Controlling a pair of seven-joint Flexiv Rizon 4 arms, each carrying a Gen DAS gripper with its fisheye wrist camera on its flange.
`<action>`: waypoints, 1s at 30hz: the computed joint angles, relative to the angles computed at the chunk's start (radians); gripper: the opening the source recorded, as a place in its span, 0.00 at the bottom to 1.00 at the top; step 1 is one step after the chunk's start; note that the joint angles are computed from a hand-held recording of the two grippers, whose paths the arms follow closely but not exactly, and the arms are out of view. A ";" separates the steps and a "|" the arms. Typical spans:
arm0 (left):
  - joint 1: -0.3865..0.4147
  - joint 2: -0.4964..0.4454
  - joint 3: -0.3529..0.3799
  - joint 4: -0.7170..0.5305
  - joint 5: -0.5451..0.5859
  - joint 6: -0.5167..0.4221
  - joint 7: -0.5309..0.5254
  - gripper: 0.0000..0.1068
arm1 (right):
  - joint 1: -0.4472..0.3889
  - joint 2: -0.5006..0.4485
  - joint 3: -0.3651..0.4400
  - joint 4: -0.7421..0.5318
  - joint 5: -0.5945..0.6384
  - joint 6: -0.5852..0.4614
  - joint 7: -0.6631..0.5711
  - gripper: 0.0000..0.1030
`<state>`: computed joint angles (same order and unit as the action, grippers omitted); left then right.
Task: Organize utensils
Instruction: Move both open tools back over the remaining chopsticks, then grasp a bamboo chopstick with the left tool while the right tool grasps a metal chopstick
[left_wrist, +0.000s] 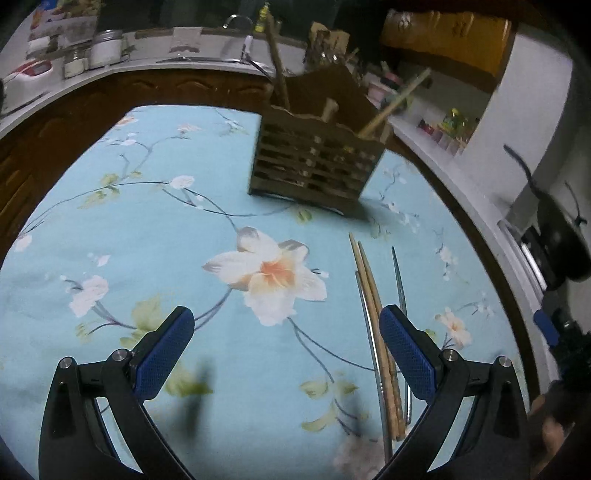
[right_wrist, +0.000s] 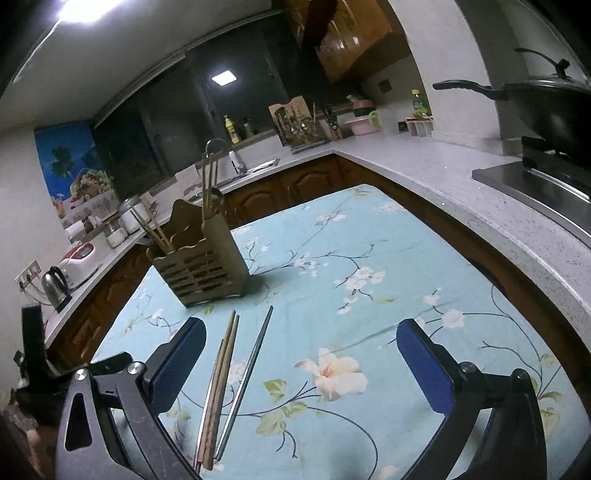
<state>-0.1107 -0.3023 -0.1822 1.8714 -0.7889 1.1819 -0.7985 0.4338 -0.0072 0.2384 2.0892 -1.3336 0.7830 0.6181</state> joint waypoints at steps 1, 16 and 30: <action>-0.016 -0.015 0.016 -0.020 0.057 -0.017 -0.036 0.96 | -0.001 0.001 -0.001 0.002 -0.003 0.000 0.007 1.00; -0.102 -0.125 0.076 -0.146 0.501 -0.075 -0.272 0.90 | -0.056 0.007 -0.023 0.020 0.001 0.092 0.053 1.00; 0.051 -0.080 0.032 -0.119 0.275 -0.134 -0.087 0.80 | -0.037 -0.206 -0.088 -0.136 0.161 0.294 -0.219 0.68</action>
